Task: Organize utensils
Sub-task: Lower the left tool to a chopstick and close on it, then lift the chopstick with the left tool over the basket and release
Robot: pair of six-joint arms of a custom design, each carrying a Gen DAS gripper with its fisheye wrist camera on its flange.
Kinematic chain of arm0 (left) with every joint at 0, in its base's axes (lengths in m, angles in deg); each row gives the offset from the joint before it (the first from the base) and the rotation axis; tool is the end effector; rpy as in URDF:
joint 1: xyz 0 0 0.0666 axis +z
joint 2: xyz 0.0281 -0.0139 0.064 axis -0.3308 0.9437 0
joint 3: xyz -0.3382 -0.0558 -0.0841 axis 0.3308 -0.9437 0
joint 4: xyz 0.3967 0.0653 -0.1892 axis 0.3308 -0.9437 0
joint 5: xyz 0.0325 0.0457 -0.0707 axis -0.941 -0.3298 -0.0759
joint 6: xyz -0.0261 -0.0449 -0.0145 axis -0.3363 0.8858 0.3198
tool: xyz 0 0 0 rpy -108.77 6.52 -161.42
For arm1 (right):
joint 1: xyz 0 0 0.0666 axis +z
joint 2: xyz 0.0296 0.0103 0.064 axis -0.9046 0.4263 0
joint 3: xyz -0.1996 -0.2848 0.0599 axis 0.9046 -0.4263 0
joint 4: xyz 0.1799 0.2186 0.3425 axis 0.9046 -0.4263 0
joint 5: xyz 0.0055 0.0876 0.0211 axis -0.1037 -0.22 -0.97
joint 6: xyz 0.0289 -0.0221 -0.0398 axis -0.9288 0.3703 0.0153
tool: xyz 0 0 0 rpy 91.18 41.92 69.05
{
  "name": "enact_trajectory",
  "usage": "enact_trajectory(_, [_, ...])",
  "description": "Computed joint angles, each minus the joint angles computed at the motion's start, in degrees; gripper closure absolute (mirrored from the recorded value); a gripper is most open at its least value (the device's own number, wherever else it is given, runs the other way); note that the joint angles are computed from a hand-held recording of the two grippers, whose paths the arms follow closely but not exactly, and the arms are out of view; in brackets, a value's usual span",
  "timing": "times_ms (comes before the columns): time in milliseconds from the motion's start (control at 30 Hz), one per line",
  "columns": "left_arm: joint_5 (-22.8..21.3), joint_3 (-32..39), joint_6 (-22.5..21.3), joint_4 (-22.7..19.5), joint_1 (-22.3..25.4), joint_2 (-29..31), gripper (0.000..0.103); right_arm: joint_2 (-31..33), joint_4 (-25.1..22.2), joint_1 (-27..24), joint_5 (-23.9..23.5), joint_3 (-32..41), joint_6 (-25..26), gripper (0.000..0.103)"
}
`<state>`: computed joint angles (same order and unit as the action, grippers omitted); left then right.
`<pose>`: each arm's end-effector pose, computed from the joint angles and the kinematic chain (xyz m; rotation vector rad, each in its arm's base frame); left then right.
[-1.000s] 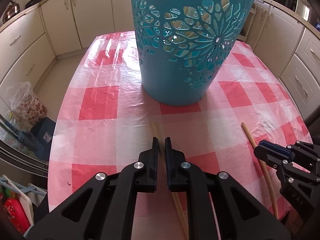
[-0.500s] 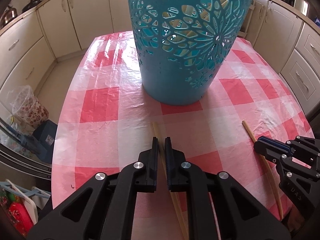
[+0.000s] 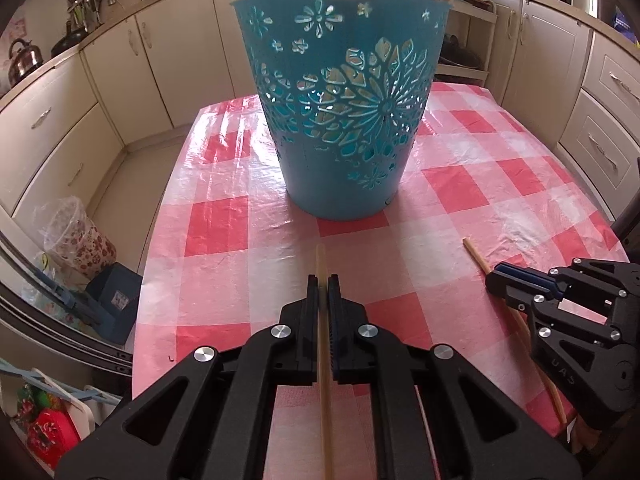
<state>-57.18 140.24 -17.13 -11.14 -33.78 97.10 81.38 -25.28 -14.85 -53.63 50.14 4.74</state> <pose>0.4458 -0.1243 0.5212 0.8208 2.3479 -0.2722 0.3219 0.3519 0.5308 0.2866 2.4724 -0.0909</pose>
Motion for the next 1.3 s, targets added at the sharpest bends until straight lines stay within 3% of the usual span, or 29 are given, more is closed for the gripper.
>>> enact_trajectory(200, [1.92,1.10,-0.53,-0.23,1.45,-1.70,0.099,2.52,-3.94,1.13,2.23,2.83,0.03,0.096])
enact_trajectory(367, [6.14,3.66,-0.84,-1.99,3.90,-1.96,0.099,1.81,-3.05,1.33,2.22,2.06,-0.30,0.096])
enact_trajectory(600, [16.10,13.53,1.10,-6.97,9.30,1.23,0.099,0.61,-1.25,0.95,1.49,0.74,-0.17,0.096])
enact_trajectory(800, [22.01,23.17,5.71,-7.84,11.78,5.28,0.099,-0.21,-0.07,0.74,0.94,-0.17,-0.02,0.096])
enact_trajectory(1000, [23.24,31.61,13.97,-2.59,10.33,10.20,0.099,-0.70,0.59,0.66,0.57,-0.62,-0.07,0.096])
enact_trajectory(1200, [18.50,36.75,23.45,7.35,5.65,15.13,0.099,-1.14,1.44,0.64,0.19,-1.12,-0.37,0.096])
enact_trajectory(1300, [16.01,41.22,26.87,10.28,3.76,19.10,0.098,-1.60,2.13,0.52,-0.14,-1.64,-0.43,0.096])
